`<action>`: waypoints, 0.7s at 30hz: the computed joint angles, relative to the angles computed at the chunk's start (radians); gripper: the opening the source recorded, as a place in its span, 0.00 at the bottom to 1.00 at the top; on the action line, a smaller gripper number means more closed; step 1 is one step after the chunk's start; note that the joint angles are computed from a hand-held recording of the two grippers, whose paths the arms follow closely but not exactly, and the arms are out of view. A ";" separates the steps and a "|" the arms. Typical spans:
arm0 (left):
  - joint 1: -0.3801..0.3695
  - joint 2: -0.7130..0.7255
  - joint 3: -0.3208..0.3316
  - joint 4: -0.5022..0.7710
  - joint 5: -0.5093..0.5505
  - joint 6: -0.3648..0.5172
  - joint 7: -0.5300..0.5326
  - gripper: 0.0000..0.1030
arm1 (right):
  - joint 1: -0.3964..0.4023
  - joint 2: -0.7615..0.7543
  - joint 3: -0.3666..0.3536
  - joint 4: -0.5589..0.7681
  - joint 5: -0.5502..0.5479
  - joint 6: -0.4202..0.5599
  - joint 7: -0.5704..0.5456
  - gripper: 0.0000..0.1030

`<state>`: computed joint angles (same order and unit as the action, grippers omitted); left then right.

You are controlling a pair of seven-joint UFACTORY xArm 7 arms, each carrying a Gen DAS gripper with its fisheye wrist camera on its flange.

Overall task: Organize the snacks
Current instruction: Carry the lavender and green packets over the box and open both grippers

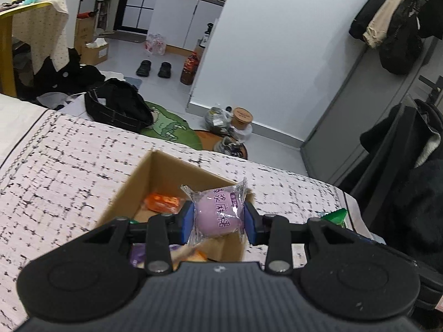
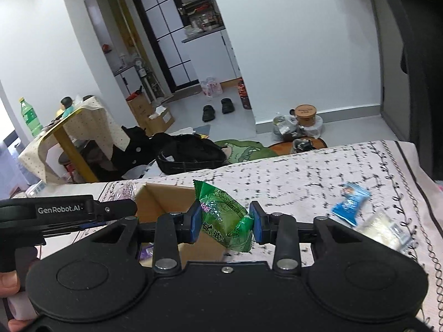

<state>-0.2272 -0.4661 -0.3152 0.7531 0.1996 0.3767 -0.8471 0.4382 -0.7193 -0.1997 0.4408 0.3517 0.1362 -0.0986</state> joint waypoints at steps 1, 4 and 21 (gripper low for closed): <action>0.000 -0.001 0.007 -0.002 -0.001 0.001 0.005 0.36 | 0.009 0.010 -0.001 0.007 0.002 -0.003 0.000 0.34; 0.005 -0.006 0.024 -0.012 -0.006 0.001 0.018 0.36 | 0.032 0.037 0.000 0.028 0.009 -0.009 0.001 0.34; 0.023 0.068 0.080 0.007 -0.046 -0.015 0.094 0.39 | 0.074 0.189 0.054 0.132 0.043 -0.011 0.005 0.34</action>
